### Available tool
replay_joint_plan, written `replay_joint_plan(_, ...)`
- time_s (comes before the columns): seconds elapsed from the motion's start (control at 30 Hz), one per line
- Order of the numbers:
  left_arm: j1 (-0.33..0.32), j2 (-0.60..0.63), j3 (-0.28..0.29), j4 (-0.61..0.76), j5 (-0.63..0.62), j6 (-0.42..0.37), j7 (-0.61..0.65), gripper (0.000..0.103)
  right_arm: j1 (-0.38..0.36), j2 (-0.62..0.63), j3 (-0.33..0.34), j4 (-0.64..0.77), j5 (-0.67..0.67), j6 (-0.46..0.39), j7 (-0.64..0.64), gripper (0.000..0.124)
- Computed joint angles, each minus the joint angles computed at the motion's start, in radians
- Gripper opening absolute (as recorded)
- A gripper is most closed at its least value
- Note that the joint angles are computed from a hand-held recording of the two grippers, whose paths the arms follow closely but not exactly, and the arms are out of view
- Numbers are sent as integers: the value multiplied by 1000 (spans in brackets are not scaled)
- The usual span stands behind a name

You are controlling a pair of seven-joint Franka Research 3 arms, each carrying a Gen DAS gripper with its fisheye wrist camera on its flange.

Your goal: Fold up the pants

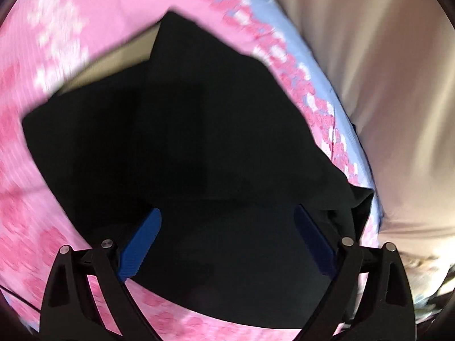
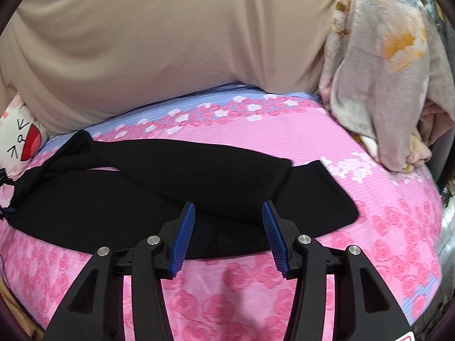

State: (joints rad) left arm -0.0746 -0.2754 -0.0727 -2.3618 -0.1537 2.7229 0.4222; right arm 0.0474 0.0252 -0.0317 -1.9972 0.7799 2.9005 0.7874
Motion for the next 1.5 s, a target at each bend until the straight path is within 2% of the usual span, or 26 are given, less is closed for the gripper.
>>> replay_joint_plan(0.07,-16,1,20,-16,-55,34,18,87,3,7,5,12,18,-9,-11,49)
replay_joint_plan(0.1,-6,1,17,-17,-44,50,13,66,5,10,8,15,19,-8,-12,49)
replay_joint_plan(0.13,-11,3,31,-16,-53,64,45,40,8,15,10,20,13,-4,-7,49)
replay_joint_plan(0.17,-28,14,59,-8,-89,71,98,29,9,15,12,21,10,-7,-6,49)
replay_joint_plan(0.2,-32,20,70,-5,-118,72,121,12,11,18,13,24,8,-6,-3,49)
replay_joint_plan(0.27,-35,-5,87,-25,-170,77,171,8,11,21,14,30,0,-10,9,49)
replay_joint_plan(0.3,-16,-40,72,-42,-140,73,168,7,11,20,14,29,-5,-9,14,49)
replay_joint_plan(0.37,36,-116,24,-57,-21,27,140,7,11,12,12,22,-25,-2,27,49)
replay_joint_plan(0.43,82,-224,-30,-74,108,-84,100,8,8,6,7,15,-34,8,33,53)
replay_joint_plan(0.5,93,-271,-47,-81,176,-187,74,8,4,17,-1,13,-68,24,75,58)
replay_joint_plan(0.6,91,-240,-62,-62,239,-371,43,12,-8,45,-13,29,-140,3,175,58)
replay_joint_plan(0.67,77,-240,-61,-87,244,-393,10,15,-20,50,-12,31,-139,0,209,58)
replay_joint_plan(0.77,88,-256,-115,-85,334,-405,-92,23,-42,47,-13,42,-108,-33,210,62)
replay_joint_plan(0.83,86,-252,-136,-57,389,-439,-140,41,-55,70,-22,71,-122,-68,234,65)
replay_joint_plan(0.97,81,-241,-158,-5,482,-479,-231,52,-120,172,-10,220,-27,-276,210,65)
replay_joint_plan(1.0,78,-232,-166,12,504,-480,-253,57,-132,200,-2,256,-10,-318,195,56)
replay_joint_plan(1.03,67,-239,-161,12,510,-484,-259,60,-138,237,6,304,-17,-362,178,14)
replay_joint_plan(1.07,56,-254,-152,2,512,-486,-259,60,-132,271,3,352,-63,-398,196,8)
replay_joint_plan(1.13,38,-246,-146,18,514,-482,-257,60,-137,298,17,423,-91,-438,190,7)
replay_joint_plan(1.27,23,-227,-163,65,544,-525,-258,65,-171,176,42,406,24,-351,-6,6)
replay_joint_plan(1.3,22,-225,-172,75,563,-542,-260,70,-157,152,27,388,-27,-289,6,7)
replay_joint_plan(1.33,20,-215,-180,87,580,-557,-262,74,-116,144,-23,369,-149,-212,58,8)
replay_joint_plan(1.37,21,-198,-193,105,606,-580,-264,75,-111,161,-40,375,-251,-190,127,11)
replay_joint_plan(1.4,19,-177,-201,122,626,-600,-264,78,-97,190,-74,389,-366,-196,212,28)
replay_joint_plan(1.43,13,-164,-200,130,639,-609,-261,80,-79,246,-121,422,-504,-242,331,39)
replay_joint_plan(1.5,2,-117,-195,153,654,-615,-255,81,3,318,-246,434,-810,-264,594,33)
